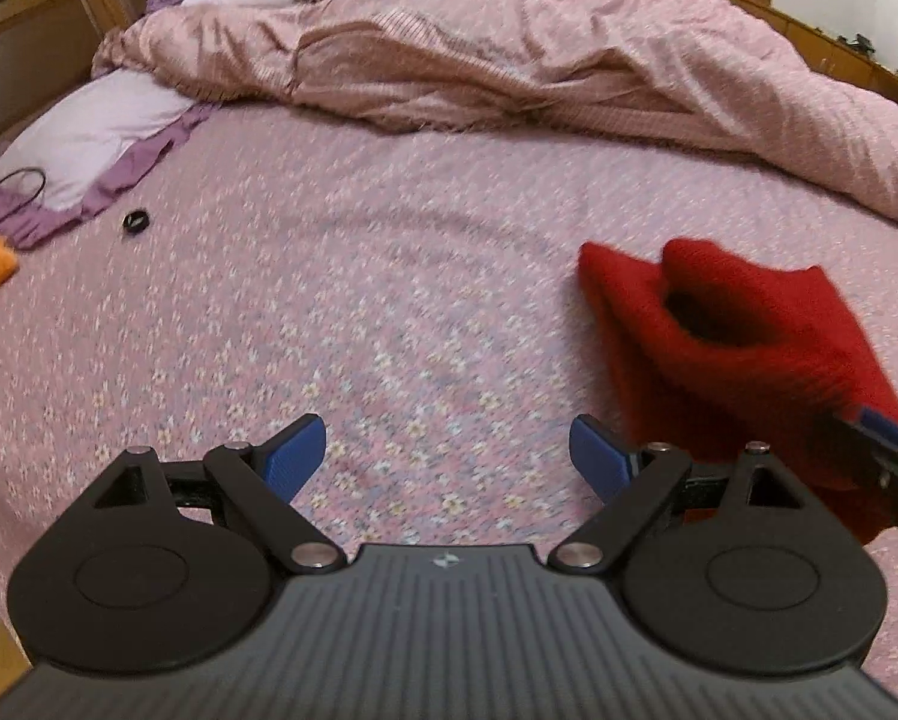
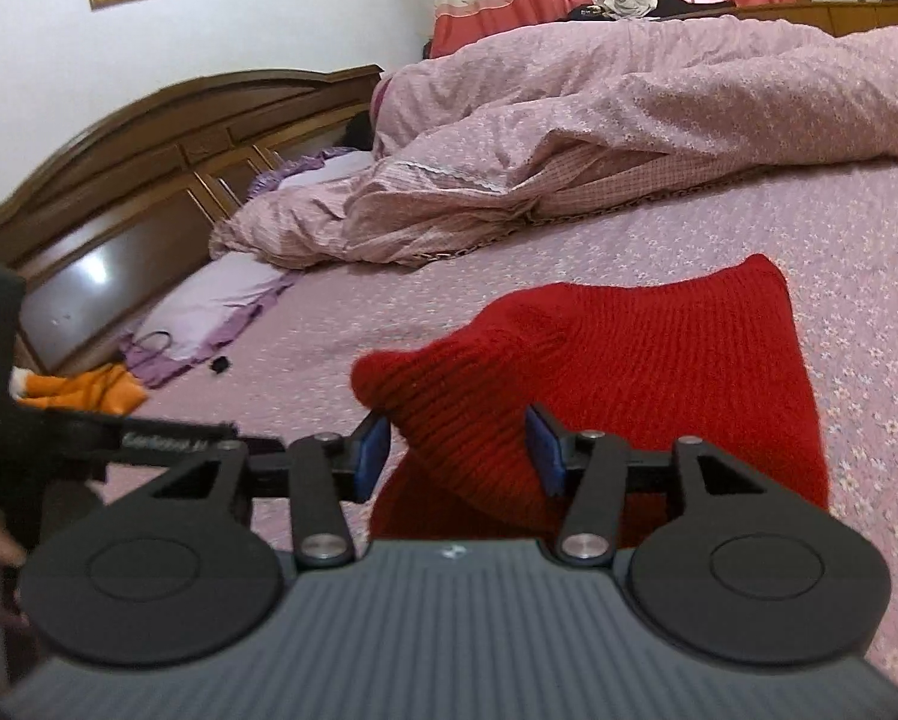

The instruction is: Fold small clothes

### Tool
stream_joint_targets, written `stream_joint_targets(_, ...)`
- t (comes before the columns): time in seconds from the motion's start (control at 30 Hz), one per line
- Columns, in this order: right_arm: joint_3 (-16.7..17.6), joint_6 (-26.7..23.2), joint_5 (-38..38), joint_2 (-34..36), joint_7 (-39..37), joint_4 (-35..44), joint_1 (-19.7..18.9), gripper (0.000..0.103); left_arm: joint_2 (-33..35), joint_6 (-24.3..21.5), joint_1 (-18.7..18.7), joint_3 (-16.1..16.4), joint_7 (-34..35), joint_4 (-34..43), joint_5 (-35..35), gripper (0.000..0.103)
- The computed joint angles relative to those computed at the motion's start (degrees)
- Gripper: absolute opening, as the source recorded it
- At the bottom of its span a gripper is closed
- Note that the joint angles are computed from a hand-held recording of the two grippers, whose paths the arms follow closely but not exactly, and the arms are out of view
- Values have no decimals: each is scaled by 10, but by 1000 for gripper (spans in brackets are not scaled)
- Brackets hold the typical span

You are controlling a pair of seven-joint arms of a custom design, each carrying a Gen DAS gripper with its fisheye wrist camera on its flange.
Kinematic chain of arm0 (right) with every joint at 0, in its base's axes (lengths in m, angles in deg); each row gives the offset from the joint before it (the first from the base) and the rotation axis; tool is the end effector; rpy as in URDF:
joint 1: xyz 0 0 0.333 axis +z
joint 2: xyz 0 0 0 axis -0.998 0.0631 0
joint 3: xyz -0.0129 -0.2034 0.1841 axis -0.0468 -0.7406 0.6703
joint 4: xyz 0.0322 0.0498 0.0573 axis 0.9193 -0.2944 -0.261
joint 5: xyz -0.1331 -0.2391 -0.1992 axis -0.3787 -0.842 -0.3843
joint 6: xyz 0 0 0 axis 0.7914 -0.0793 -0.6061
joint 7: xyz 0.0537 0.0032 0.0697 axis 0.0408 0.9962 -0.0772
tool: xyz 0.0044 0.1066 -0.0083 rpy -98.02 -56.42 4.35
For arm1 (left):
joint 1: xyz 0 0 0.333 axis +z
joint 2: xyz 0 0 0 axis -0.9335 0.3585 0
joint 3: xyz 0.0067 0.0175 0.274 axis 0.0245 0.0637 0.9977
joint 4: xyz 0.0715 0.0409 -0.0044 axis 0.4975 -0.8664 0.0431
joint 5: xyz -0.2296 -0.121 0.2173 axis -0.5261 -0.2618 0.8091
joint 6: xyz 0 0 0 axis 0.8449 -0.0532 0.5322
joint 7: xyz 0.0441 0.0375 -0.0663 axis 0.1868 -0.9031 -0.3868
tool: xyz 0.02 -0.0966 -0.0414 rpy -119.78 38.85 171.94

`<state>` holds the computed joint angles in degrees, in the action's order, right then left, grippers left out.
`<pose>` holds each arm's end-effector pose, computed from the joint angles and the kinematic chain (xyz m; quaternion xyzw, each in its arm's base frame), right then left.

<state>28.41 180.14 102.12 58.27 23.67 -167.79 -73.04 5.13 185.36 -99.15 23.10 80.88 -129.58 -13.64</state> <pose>0.5626 0.1989 0.5037 -0.7425 0.3800 -0.0421 0.5500 0.4397 -0.3586 0.5455 -0.8229 0.4283 -0.1956 0.3181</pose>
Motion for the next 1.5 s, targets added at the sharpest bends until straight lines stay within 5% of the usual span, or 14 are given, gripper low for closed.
stream_joint_targets(0.23,-22,-37,14,-33,20,-18,-21,54,31,-4,-19,3,23,74,28,91)
stream_joint_targets(0.43,-34,-6,36,-32,31,-16,-30,54,96,9,-45,22,68,179,37,91)
stream_joint_targets(0.63,-34,41,-5,4,125,6,-37,56,191,37,-75,59,131,305,17,91)
stream_joint_targets(0.83,-25,48,-34,27,174,13,-54,56,286,20,-95,98,182,429,-36,81)
stream_joint_targets(0.93,-21,46,-42,38,185,19,-61,56,272,55,-90,110,162,386,-58,73)
stream_joint_targets(1.1,-15,1,-33,74,235,55,-85,60,217,130,-73,106,116,273,-55,28)
stream_joint_targets(1.3,-6,-4,-36,90,270,77,-96,61,128,182,-53,91,22,145,-13,22)
stream_joint_targets(1.5,7,-33,-47,101,256,97,-98,61,77,171,-34,65,-30,73,15,21)
